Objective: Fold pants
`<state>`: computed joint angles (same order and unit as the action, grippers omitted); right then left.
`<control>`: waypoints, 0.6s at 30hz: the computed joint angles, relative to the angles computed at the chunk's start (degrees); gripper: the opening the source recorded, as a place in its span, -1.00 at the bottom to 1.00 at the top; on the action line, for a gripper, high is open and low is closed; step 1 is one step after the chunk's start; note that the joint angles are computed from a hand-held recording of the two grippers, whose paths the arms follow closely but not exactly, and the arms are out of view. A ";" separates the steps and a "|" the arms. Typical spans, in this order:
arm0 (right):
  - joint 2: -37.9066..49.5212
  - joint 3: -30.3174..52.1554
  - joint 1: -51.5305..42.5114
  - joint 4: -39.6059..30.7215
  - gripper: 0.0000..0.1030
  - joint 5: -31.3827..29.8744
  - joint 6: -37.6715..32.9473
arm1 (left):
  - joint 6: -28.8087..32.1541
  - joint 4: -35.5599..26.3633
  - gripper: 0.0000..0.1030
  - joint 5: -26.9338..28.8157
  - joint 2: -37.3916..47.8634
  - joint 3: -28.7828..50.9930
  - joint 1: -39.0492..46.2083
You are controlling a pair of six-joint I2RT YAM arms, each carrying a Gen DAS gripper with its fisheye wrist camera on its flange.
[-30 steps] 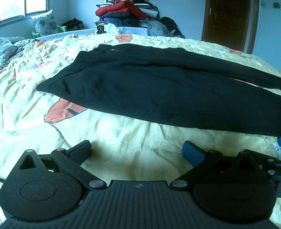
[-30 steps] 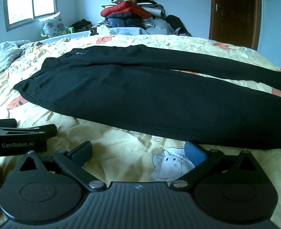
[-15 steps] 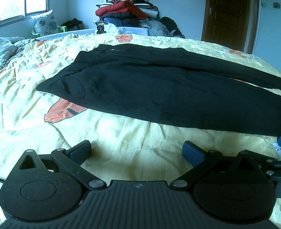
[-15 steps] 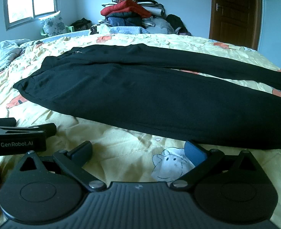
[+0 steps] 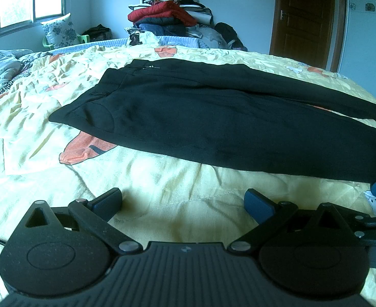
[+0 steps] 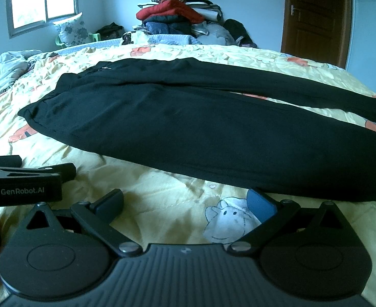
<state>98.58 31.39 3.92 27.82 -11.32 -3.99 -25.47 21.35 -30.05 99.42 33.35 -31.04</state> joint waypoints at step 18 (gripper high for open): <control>-0.12 -0.13 -1.83 0.13 1.00 -3.22 1.00 | 0.00 0.06 1.00 -0.01 0.03 -0.02 0.00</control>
<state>98.46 31.26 2.09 27.96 -14.55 -2.99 -25.48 21.41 -30.06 99.45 33.33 -31.04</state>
